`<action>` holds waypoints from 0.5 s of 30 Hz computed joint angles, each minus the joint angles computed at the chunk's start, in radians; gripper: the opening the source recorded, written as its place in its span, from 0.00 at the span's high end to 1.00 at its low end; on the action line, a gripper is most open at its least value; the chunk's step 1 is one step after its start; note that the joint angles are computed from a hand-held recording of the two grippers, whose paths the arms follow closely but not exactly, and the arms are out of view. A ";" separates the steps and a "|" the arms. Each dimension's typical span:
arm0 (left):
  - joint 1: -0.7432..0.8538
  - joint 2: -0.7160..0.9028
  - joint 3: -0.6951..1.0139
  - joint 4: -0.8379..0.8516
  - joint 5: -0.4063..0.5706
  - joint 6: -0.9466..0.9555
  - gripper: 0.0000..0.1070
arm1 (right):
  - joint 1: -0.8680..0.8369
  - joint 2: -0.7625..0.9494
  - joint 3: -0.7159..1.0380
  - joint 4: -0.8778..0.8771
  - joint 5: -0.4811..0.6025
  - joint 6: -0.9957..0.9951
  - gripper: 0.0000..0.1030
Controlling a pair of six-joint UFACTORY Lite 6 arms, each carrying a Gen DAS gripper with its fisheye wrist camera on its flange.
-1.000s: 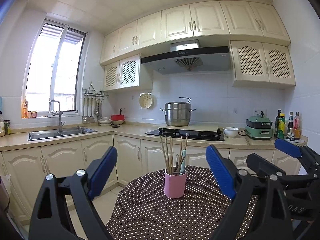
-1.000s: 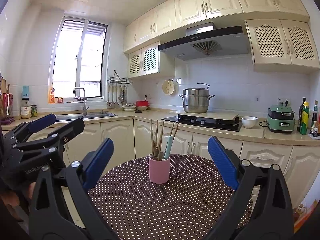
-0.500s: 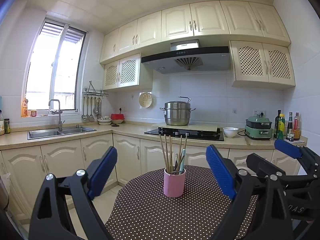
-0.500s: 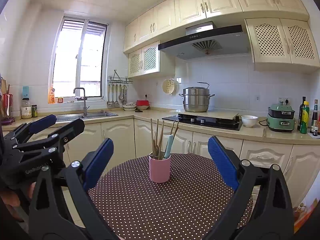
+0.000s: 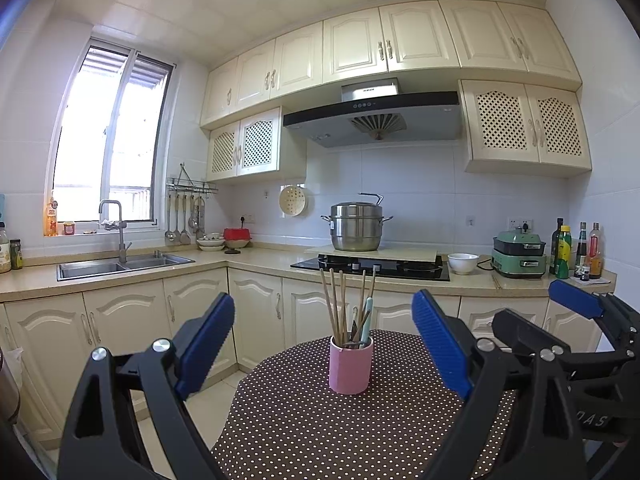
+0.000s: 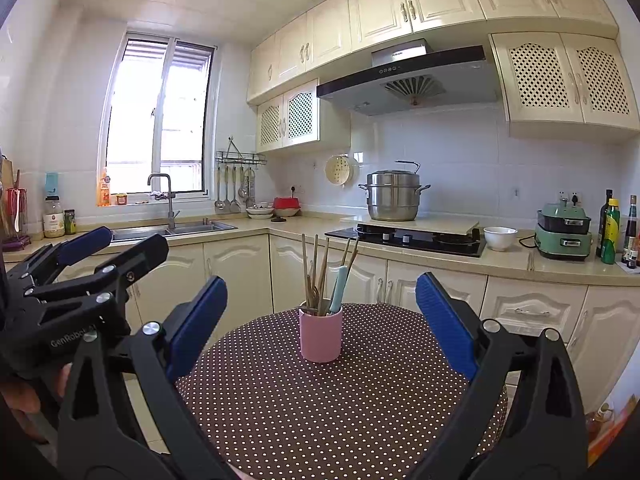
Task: Organize utensils
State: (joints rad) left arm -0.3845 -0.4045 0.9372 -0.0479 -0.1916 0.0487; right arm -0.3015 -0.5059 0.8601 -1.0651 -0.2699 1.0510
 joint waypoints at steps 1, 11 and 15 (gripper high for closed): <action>0.002 0.001 0.001 0.017 0.002 -0.017 0.17 | 0.000 0.001 0.001 -0.004 0.001 0.005 0.09; 0.005 0.001 0.000 0.018 -0.001 -0.016 0.17 | -0.006 0.007 0.007 -0.033 -0.006 0.042 0.09; 0.002 0.001 0.001 -0.002 0.000 0.004 0.17 | -0.005 0.010 0.009 -0.033 -0.006 0.043 0.09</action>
